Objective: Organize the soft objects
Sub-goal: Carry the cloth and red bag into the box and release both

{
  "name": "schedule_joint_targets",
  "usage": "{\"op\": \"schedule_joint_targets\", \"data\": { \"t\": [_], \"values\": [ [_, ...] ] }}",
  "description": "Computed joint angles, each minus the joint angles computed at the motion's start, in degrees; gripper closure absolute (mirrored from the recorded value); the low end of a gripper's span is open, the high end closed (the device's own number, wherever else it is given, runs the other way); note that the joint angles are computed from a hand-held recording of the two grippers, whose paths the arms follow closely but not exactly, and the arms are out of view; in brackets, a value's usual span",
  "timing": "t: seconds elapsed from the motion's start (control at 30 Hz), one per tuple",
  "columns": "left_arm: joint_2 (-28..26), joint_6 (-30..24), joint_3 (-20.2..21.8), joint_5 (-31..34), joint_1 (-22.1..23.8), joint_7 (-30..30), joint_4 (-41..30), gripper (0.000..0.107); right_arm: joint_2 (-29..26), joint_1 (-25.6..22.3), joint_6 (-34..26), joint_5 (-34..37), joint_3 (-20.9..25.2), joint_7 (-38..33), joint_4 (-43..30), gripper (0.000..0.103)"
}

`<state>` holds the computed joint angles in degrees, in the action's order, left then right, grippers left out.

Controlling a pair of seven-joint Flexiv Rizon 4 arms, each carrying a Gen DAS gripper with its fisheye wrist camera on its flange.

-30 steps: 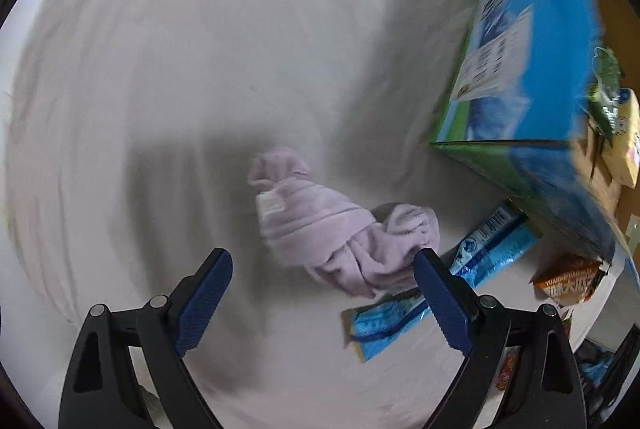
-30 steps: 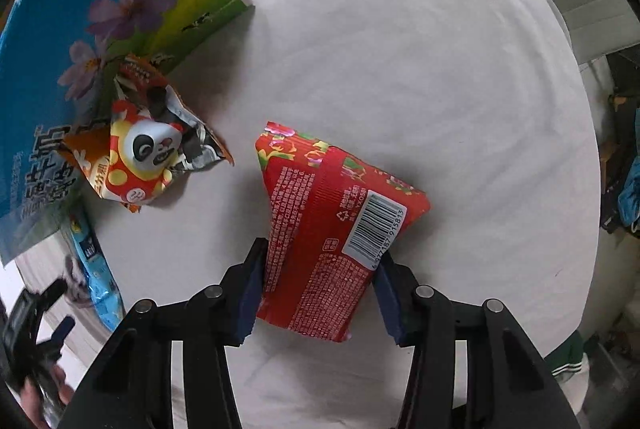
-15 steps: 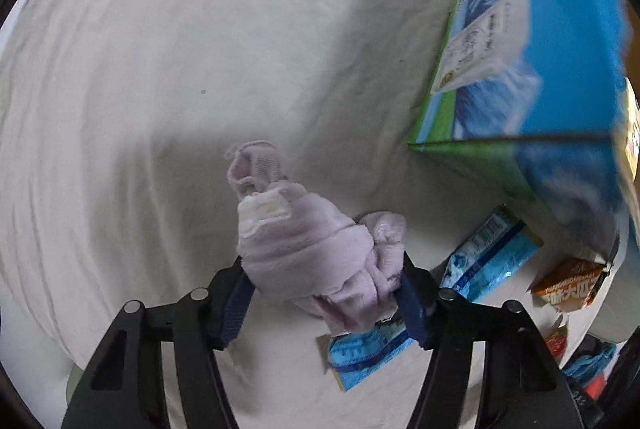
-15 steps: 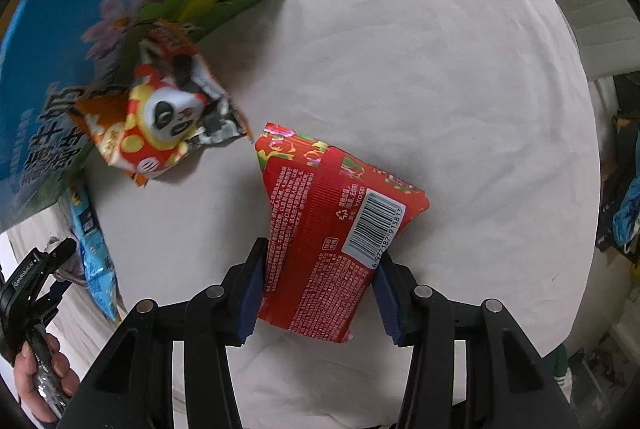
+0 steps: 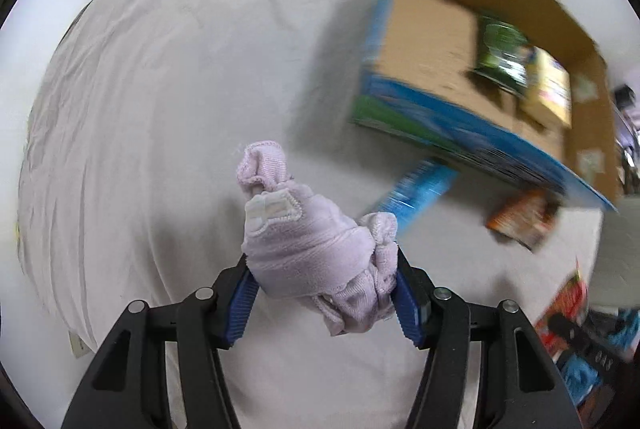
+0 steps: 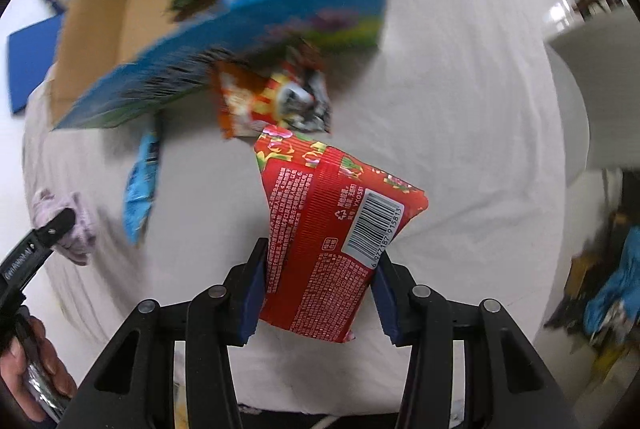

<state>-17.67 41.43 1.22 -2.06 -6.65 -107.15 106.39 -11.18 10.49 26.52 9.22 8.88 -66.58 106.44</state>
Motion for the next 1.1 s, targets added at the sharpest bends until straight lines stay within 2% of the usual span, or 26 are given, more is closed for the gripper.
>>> {"op": "schedule_joint_targets", "data": {
  "t": [0.13,0.27,0.4,0.53,0.73,0.8,1.1],
  "values": [
    [3.35,-1.1,-2.17,-3.29,-1.26,1.34,-0.24,0.05,0.3,-0.14,-3.37,0.26,-0.09,-4.01,-5.32,0.053],
    [2.34,-1.6,-3.36,-3.76,-2.45,2.22,-5.46,0.05,-1.18,-0.26,-6.36,-0.96,-0.97,-7.24,-12.18,0.053],
    [0.27,-3.88,-3.66,-2.82,-3.23,3.26,-12.69,0.05,-5.46,0.17,-8.75,-5.9,-2.21,-9.49,-19.84,0.053],
    [-4.4,-7.25,-2.85,-0.11,-3.56,4.23,-22.02,0.05,-12.57,-0.14,-12.89,-8.78,-3.42,-10.73,-28.95,0.053],
    [-15.98,-15.62,-1.94,1.03,-3.64,5.73,-37.25,0.049,-23.17,-0.08,-19.89,-11.63,-4.24,-12.26,-40.98,0.053],
    [-19.87,-18.65,-1.27,1.82,-3.92,5.87,-42.39,0.049,-25.95,0.2,-21.44,-12.33,-4.28,-12.8,-43.59,0.053],
    [-31.32,-27.33,-0.82,0.87,-3.73,7.98,-55.49,0.049,-33.19,0.42,-24.75,-12.13,-3.98,-13.39,-48.04,0.053]
  ]
}}
